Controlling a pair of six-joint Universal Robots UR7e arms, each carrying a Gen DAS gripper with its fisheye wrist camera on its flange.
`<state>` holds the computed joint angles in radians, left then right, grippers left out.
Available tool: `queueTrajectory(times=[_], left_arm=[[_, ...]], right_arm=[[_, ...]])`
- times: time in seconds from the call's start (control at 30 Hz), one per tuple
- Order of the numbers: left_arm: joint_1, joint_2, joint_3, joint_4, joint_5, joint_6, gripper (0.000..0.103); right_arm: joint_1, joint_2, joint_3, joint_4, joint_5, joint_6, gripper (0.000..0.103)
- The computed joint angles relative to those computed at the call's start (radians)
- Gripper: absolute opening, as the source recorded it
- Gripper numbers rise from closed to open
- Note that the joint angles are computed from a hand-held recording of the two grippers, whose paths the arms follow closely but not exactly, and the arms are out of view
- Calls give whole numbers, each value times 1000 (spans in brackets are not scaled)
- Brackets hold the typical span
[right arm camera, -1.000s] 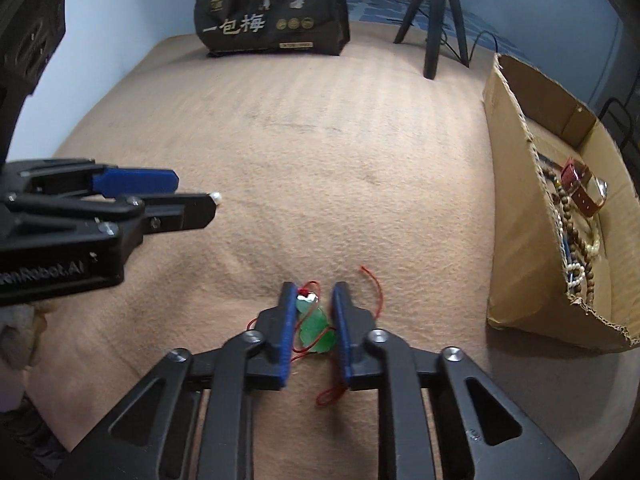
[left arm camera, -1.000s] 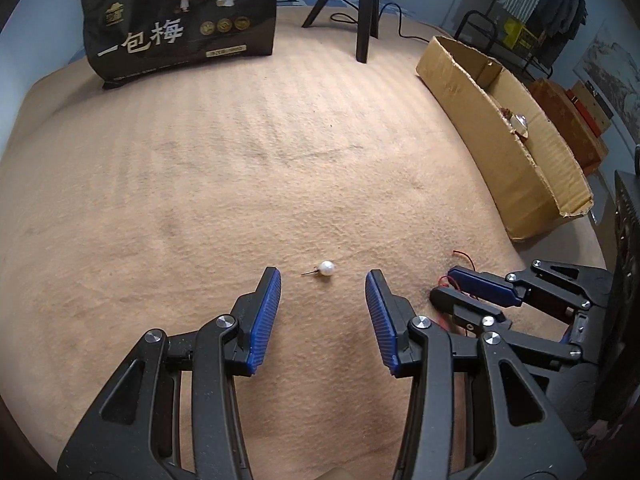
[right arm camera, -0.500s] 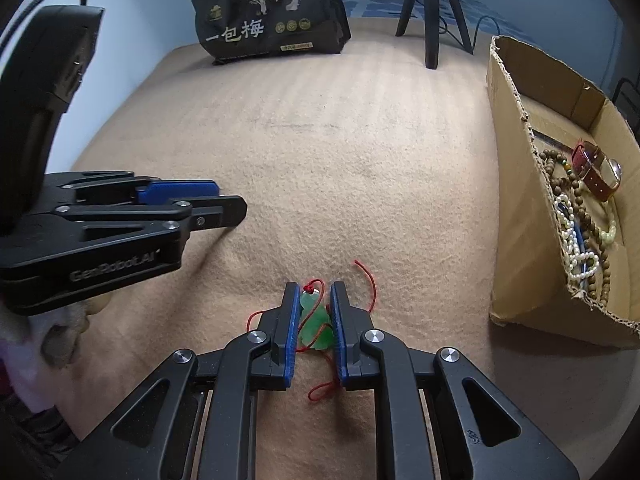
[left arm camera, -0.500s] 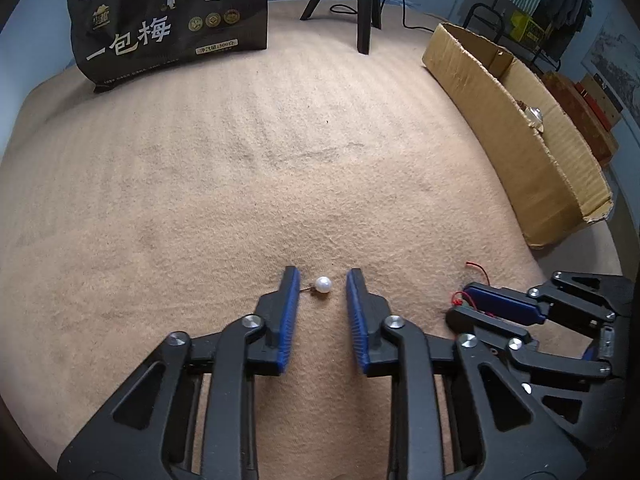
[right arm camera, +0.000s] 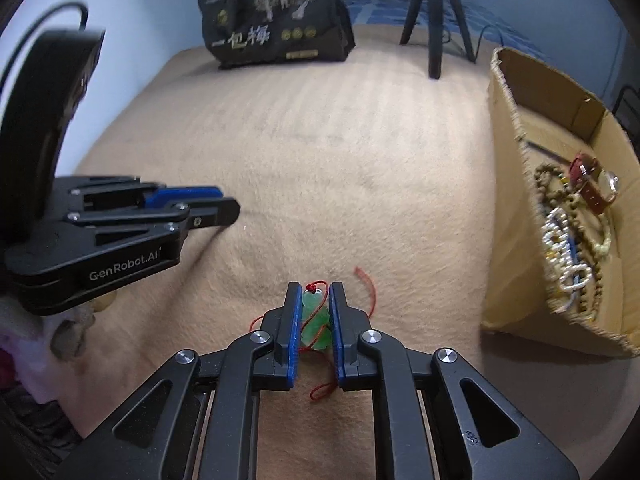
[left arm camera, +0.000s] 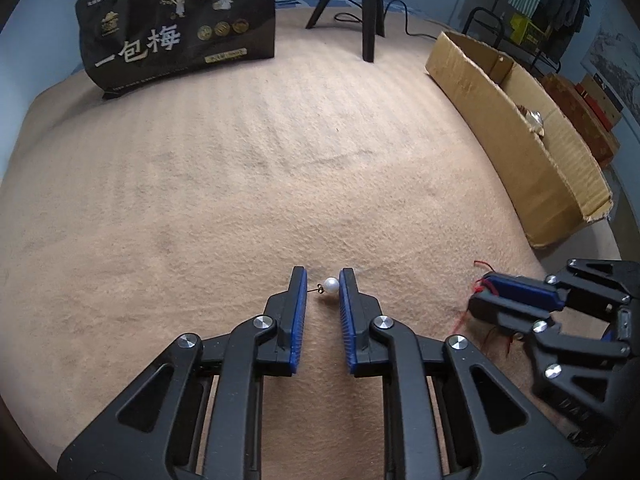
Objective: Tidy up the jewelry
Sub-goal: 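Carry the jade pendant and earring into the box and open both tools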
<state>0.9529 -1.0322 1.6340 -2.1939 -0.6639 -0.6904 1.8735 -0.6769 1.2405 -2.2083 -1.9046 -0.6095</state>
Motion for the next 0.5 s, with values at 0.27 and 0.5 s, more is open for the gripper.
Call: queueTrajectory(times=[0.27, 0.5], left_arm=[[-25, -35, 14, -53, 41, 16, 15], [-56, -45, 7, -130, 76, 65, 15]], right_arm=[[2, -18, -31, 7, 68, 34, 12], [11, -23, -86, -4, 117, 53, 12]])
